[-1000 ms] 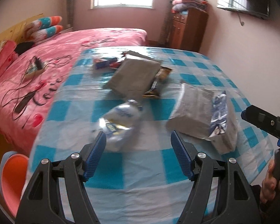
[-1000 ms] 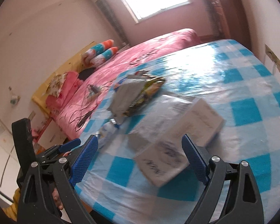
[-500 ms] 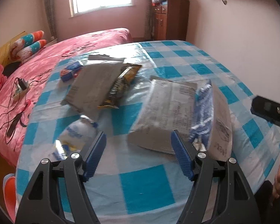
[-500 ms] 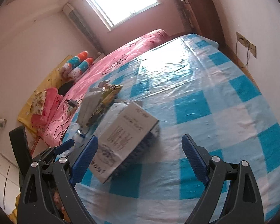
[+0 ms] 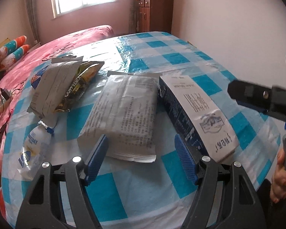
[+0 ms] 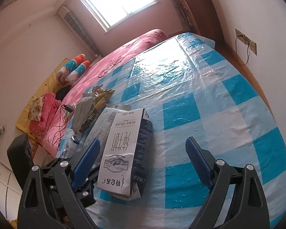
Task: Collect trash
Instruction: 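Grasp the white paper packet with left tool while right tool grasps the milk carton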
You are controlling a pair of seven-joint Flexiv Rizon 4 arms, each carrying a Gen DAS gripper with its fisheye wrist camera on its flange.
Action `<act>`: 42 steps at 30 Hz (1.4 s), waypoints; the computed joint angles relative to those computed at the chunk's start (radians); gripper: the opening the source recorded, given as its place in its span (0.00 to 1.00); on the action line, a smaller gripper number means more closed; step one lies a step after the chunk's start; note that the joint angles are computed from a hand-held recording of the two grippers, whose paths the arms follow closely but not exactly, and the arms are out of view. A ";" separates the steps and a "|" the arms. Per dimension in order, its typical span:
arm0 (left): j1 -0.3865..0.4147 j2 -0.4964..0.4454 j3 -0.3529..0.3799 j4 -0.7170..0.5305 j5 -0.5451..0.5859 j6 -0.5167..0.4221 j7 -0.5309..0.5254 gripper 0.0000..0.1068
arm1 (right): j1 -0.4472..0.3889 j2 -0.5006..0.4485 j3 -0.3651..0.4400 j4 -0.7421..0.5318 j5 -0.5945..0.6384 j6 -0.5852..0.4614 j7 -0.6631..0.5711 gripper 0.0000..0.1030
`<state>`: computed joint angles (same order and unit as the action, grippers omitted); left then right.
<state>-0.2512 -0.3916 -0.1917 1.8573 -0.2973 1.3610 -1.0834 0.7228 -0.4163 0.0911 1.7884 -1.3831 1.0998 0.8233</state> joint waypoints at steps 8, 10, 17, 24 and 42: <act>-0.013 -0.045 0.060 -0.108 0.087 -0.063 -0.022 0.73 | 0.017 -0.060 -0.011 -0.069 0.066 0.042 -0.127 0.87; 0.017 -0.056 0.024 -0.119 0.063 -0.079 0.024 0.76 | 0.027 -0.073 -0.020 -0.084 0.090 0.049 -0.154 0.87; -0.004 -0.109 0.038 -0.199 0.078 -0.143 0.083 0.82 | 0.056 -0.097 -0.049 -0.103 0.157 0.069 -0.213 0.87; 0.009 -0.145 0.019 -0.237 0.047 -0.169 0.083 0.85 | 0.075 -0.109 -0.069 -0.116 0.198 0.066 -0.255 0.87; 0.026 -0.128 0.000 -0.192 -0.021 -0.125 0.030 0.73 | 0.070 -0.102 -0.115 -0.102 0.095 0.124 -0.143 0.87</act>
<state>-0.2256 -0.5200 -0.1919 1.6651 -0.3188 1.2357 -1.0533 0.7932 -0.5178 -0.0237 1.6861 -1.2877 1.2240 0.6798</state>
